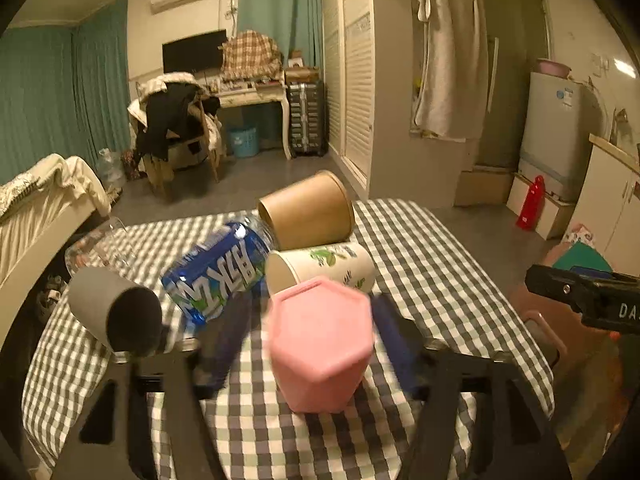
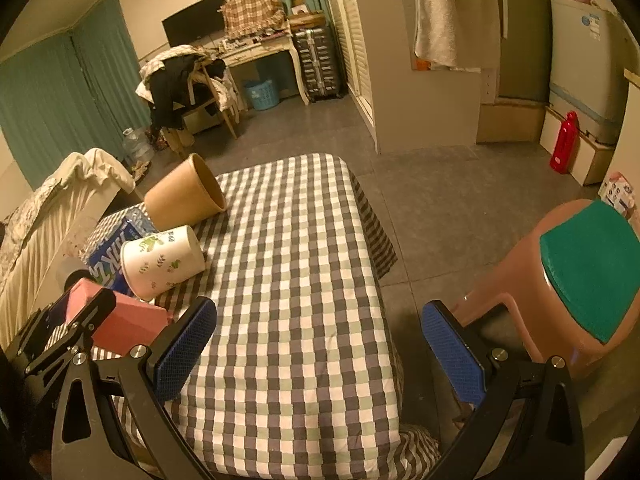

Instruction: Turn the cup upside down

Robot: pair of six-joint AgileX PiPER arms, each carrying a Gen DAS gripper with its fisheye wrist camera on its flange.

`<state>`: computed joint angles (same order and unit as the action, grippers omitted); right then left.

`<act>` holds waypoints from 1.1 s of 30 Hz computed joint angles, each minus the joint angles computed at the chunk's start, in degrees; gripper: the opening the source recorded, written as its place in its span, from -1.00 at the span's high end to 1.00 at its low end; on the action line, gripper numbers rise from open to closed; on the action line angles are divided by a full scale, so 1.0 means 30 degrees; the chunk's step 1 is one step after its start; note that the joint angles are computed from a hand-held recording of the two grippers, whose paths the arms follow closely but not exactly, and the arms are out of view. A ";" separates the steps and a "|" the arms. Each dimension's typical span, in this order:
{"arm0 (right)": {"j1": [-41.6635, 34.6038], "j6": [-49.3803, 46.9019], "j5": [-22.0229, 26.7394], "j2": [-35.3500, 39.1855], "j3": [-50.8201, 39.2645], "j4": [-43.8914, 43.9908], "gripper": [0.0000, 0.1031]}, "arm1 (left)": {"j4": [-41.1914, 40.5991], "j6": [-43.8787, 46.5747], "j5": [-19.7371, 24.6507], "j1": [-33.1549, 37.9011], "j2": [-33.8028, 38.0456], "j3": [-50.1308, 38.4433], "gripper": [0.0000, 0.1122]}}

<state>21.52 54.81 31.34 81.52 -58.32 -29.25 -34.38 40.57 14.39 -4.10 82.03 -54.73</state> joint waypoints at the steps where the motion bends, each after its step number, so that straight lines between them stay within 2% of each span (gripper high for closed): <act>1: 0.0193 0.0312 -0.0052 -0.0152 0.0066 -0.0466 -0.99 | -0.0438 0.0367 -0.0349 -0.0003 -0.0308 0.0212 -0.47; 3: 0.0617 0.1027 -0.0275 -0.0555 0.0325 -0.1545 -0.99 | -0.2173 0.2015 -0.0382 0.0208 -0.0782 0.0425 -0.49; 5: 0.1020 0.1642 -0.0493 -0.0913 0.0553 -0.2493 -0.99 | -0.2277 0.1985 -0.0303 0.0369 -0.1264 0.0570 -0.59; 7: 0.1519 0.2379 -0.0779 -0.1330 0.0872 -0.3614 -0.99 | -0.2456 0.1936 -0.0308 0.0567 -0.1834 0.0814 -0.60; 13: 0.3755 0.5837 -0.1037 -0.2889 0.2307 -0.8884 -0.99 | -0.5483 0.4584 0.0174 0.2142 -0.4002 0.2139 -0.70; 19: 0.6246 0.9398 0.0447 -0.3649 0.3460 -1.3904 -0.99 | -0.7652 0.6615 0.0030 0.3192 -0.5755 0.3723 -0.81; 23: 0.7638 1.1425 0.1398 -0.3570 0.4337 -1.5945 -0.99 | -1.1445 1.0205 0.0355 0.4262 -0.6418 0.4869 -0.84; 26: 0.9429 1.5164 0.2623 -0.3379 0.5759 -1.8496 -0.99 | -1.4539 1.3549 0.0650 0.5126 -0.6749 0.5869 -0.84; 29: 1.0432 1.7250 0.2324 -0.3107 0.6603 -1.9436 -0.99 | -1.6289 1.5710 0.0757 0.5739 -0.6942 0.6723 -0.84; 33: 1.1391 1.8441 0.4305 -0.2179 0.6449 -1.9991 -0.99 | -1.7596 1.7249 0.0879 0.6122 -0.6855 0.7248 -0.84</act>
